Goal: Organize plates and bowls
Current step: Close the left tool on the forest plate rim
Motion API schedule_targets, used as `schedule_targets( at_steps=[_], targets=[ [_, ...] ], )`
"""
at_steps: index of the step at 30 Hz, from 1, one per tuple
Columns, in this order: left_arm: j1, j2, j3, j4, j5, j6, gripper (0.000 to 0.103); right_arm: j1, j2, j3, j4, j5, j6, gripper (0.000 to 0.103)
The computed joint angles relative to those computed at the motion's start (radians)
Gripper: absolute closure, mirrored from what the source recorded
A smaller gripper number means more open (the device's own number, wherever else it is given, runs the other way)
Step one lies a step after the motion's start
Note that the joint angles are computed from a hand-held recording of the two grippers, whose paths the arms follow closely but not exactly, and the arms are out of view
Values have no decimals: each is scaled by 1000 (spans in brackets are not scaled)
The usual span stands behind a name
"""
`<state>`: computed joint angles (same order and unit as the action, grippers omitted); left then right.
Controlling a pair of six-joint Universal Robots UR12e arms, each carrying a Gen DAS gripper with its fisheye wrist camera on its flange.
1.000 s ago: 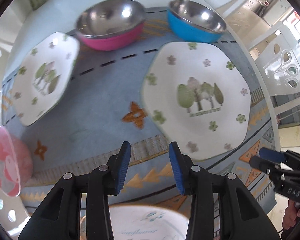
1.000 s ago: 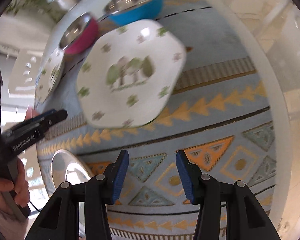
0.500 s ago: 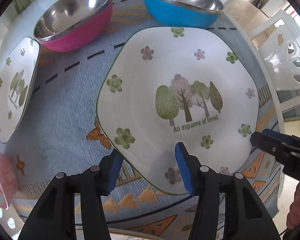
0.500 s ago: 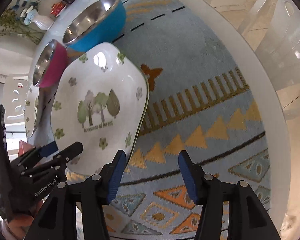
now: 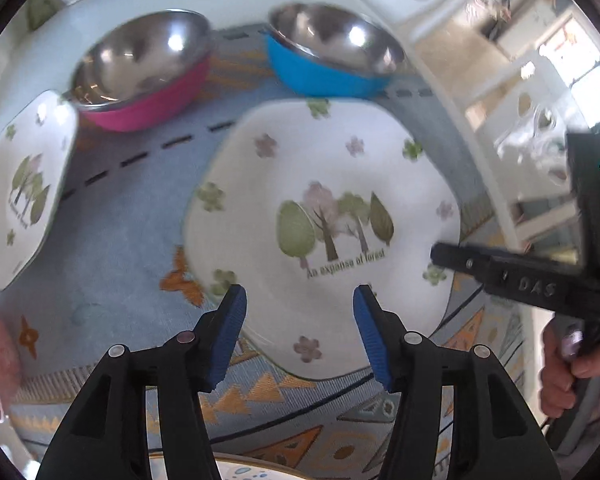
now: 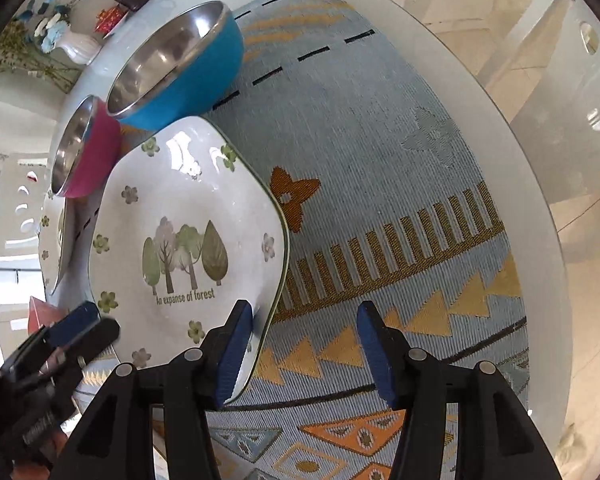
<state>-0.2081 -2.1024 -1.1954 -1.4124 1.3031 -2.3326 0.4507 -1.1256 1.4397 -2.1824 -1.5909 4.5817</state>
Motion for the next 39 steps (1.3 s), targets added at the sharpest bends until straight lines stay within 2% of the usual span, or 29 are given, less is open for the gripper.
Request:
schedule_targets(
  at_steps=[2,5,7,9,11,14,15,17,18,21,25,27,28,30,34,37,39],
  targets=[
    [-11,5,-15,14,23,-7,50,0,1,-2,3,-3,-16,51],
    [-14,-8,-7,-10,25,-19,50,-3,4,3,-13,-2,-39,51],
    [-22,0,-28,11,26,-26,51,-9,5,10,-30,8,-50,51],
    [-22,-6,-27,25,28,-35,52,-12,11,-3,-9,-3,-72,51],
    [-29,-3,-40,59,30,-76,56,-17,14,-8,3,1,-90,51],
    [-24,-13,-24,41,-2,-158,57,-24,24,-29,32,-7,-127,51],
    [-15,-9,-31,75,-13,-188,57,-25,29,-38,41,-9,-134,51],
    [-2,-3,-39,125,-31,-220,60,-30,34,-46,48,-8,-141,51],
    [0,-9,-28,109,-39,-217,59,-32,36,-49,49,-9,-144,51],
    [-12,-6,-38,128,-6,-198,59,-38,46,-64,61,-14,-140,50],
    [-16,2,-44,164,17,-278,59,-42,84,-133,135,-29,-214,49],
    [-16,8,-51,207,33,-290,60,-44,97,-157,157,-33,-239,49],
    [-21,6,-51,223,49,-283,59,-44,104,-168,166,-37,-243,49],
    [-36,-5,-44,271,155,-301,59,-43,115,-184,165,-45,-249,48],
    [-29,-51,32,116,128,-311,59,-36,139,-219,174,-64,-260,46],
    [-35,-67,43,103,140,-312,56,-35,142,-221,170,-66,-273,45],
    [-30,-75,52,79,84,-310,54,-36,135,-208,157,-60,-278,45]
  ],
)
